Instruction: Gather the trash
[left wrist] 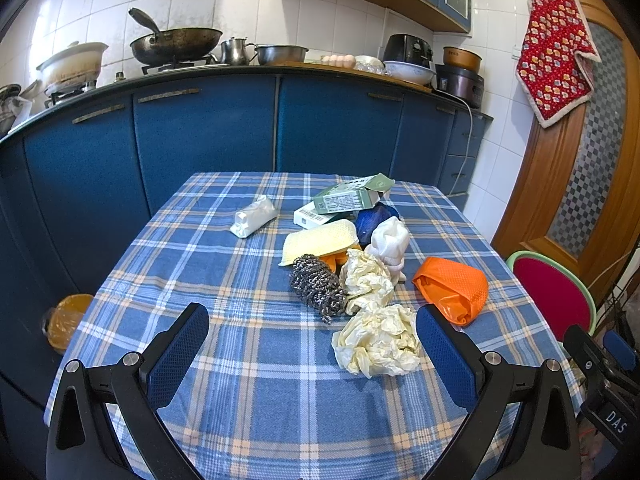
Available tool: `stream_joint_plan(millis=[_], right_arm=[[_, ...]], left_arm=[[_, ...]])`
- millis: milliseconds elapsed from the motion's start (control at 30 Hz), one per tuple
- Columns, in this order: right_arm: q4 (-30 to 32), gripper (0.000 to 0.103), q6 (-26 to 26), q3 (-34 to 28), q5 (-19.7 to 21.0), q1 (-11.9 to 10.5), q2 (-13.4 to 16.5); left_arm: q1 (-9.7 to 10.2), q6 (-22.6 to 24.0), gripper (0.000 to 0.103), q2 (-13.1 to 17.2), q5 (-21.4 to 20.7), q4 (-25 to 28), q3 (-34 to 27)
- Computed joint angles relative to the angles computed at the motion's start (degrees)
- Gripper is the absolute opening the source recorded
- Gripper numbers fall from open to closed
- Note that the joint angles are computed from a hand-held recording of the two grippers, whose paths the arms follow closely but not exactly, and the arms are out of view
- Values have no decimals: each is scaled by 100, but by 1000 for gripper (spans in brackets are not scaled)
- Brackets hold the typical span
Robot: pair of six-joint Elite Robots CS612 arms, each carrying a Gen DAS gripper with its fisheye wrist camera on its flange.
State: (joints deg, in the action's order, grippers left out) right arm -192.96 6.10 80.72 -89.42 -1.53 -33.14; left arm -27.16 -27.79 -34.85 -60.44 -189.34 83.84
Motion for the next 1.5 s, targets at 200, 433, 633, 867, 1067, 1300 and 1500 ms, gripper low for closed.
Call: stream_joint_plan(millis=[200,433,633,867,1067,1300,1500], right_arm=[[2,102,-3,-5,-2,0,2],[13,102,10,-9,-2,-2,4],[63,102,18,-44,28,-5,40],[456,102,-63,-285,314,-38,98],[1081,102,-5,-721,638,-75,250],[1764,102,-247,-1335,763,-18,510],[2402,92,-390,-1798,930,26,718]], left_arm=[[0,-4,103,-1,-2,5,0],[-12,-14,103,39,-22,111,-79],[12,32,103,51,-50,206,-112],[109,97,103,94,-98,410,-243],[248,28,103,205,-247,885,-529],[380,-11,102,446,-561,1404,-1040],[504,-98,85,644,-1118,1842,-1447]])
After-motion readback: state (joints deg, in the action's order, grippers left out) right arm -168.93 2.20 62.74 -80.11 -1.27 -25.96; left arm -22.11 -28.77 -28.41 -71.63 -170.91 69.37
